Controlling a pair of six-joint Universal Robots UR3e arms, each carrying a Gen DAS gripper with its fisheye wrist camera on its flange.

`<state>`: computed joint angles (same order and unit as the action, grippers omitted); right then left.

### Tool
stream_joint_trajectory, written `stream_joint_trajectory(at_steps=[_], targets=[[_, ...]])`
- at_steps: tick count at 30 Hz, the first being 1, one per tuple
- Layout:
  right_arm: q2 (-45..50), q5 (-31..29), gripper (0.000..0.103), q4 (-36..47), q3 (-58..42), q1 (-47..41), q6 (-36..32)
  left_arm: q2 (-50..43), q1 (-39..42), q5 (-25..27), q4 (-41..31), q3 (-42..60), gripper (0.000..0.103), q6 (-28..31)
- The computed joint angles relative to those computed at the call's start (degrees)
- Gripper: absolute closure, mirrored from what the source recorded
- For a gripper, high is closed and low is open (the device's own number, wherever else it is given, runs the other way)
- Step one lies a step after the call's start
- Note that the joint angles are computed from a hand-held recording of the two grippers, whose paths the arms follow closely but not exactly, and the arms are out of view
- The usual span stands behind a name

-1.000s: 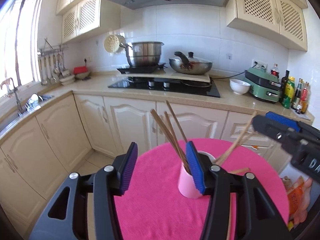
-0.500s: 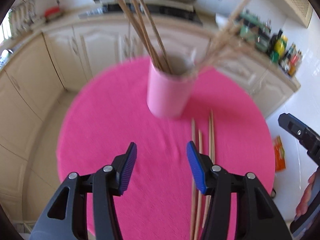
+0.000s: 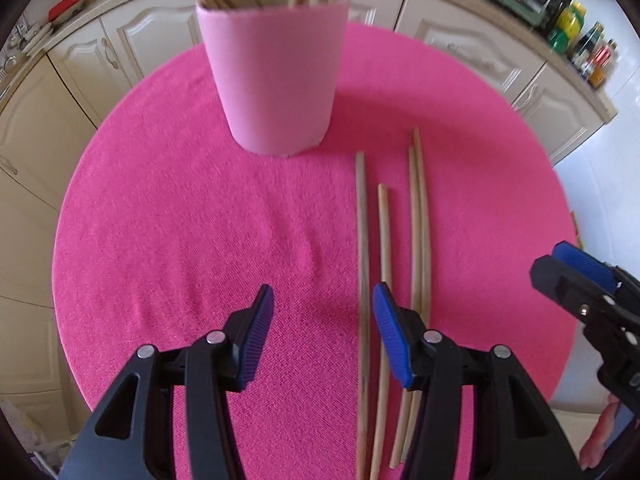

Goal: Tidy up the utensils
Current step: 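Lower the left tool onto a loose chopstick while the right tool grasps another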

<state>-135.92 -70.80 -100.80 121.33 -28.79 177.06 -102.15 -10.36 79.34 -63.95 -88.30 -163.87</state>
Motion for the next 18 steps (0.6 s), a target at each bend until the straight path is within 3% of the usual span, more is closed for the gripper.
stream_joint_trajectory(at_steps=[8,11,14,18], targets=[[2.01,0.70,0.050,1.20,-0.29,-1.55,-2.13,-4.82,-3.86,4.81,-0.70,3.97,0.052,-0.46],[4.30,0.30,0.050,0.42,-0.76,-0.63,-1.87,-5.71,-4.48,5.79,-0.86,5.39,0.067,-0.22],[7.68,-0.72,0.050,-1.36,-1.84,1.80,-0.30,-5.59,-3.14,4.94,-1.03,5.45,0.090,-0.60],[14.50,-2.97,0.050,-5.31,-3.79,7.29,3.31,-4.03,0.66,0.90,-3.28,4.69,0.095,-0.77]])
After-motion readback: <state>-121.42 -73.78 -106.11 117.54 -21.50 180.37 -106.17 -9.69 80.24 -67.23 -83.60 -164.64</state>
